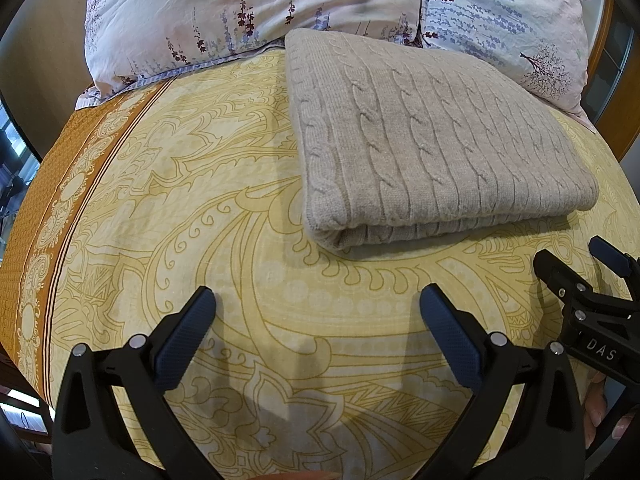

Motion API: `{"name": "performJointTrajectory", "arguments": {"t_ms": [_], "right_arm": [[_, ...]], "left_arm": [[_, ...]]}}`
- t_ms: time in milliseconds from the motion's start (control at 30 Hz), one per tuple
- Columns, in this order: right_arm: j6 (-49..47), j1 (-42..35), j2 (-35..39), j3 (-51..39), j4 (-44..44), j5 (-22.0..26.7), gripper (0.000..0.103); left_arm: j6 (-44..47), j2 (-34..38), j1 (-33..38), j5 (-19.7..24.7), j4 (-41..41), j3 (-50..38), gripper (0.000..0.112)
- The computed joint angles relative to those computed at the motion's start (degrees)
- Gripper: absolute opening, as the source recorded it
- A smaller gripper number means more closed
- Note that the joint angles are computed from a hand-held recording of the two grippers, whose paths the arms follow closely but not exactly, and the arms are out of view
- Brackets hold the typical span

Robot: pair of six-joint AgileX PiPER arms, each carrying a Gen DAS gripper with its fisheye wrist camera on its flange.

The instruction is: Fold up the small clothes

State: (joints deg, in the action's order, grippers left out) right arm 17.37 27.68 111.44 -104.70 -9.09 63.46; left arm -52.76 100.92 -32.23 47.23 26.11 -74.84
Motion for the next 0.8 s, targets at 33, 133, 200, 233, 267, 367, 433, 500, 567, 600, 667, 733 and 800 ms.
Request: {"name": "performJointTrajectory", "arguments": {"t_ms": [33,133,200,233,267,367,433,500,567,600,667,733,800], "right_arm": [[0.03,0.01,0.02,-0.04,-0.01,0.03,0.102],[-0.05,-0.03,0.01,-0.01,0.04,0.0,0.102],[-0.13,-0.06,0.0,0.0,0.08,-0.02,0.102],[-0.13,-0.06,0.0,0.0,0.08,-0.02,0.102],[-0.2,-0.09,-0.03,0.03,0.11,-0.04,0.102],[-0.21,-0.09,-0.05,0.07,0.12,-0.06,0.102],[-0.21,-0.09,-0.05,0.07,0.12,-0.06,0.102],[-0.27,-0.11,-0.05,0.06,0.16,-0.05,0.102],[-0.29,-0.12,-0.05,0.09,0.16,-0.07,0.102],[-0.29,-0.12,-0.05,0.09,0.16,-0.07,0.102],[-0.29,-0.11,-0.02,0.04,0.17,-0.02,0.102],[-0.28,-0.11,-0.04,0.09,0.16,-0.08,0.102],[-0.29,-0.12,-0.02,0.08,0.17,-0.07,0.102]], "left_arm": [[-0.04,-0.03,-0.03,0.01,0.0,0.05,0.101],[-0.04,-0.01,-0.03,0.01,0.0,0.02,0.101],[-0.16,-0.11,-0.12,-0.02,0.06,0.18,0.101],[-0.01,-0.02,-0.03,-0.01,-0.01,0.05,0.101],[-0.01,-0.02,-0.03,-0.01,-0.01,0.05,0.101],[-0.01,-0.02,-0.03,-0.01,-0.01,0.05,0.101],[-0.01,-0.02,-0.03,-0.01,-0.01,0.05,0.101],[0.06,-0.02,-0.01,-0.02,-0.04,0.04,0.101],[0.11,-0.01,0.01,-0.02,-0.07,0.03,0.101],[0.11,-0.01,0.01,-0.02,-0.07,0.03,0.101],[0.09,-0.02,-0.01,-0.03,-0.05,0.05,0.101],[0.09,-0.01,0.0,-0.01,-0.07,0.03,0.101],[0.01,-0.08,-0.08,0.0,-0.06,0.15,0.101]]}}
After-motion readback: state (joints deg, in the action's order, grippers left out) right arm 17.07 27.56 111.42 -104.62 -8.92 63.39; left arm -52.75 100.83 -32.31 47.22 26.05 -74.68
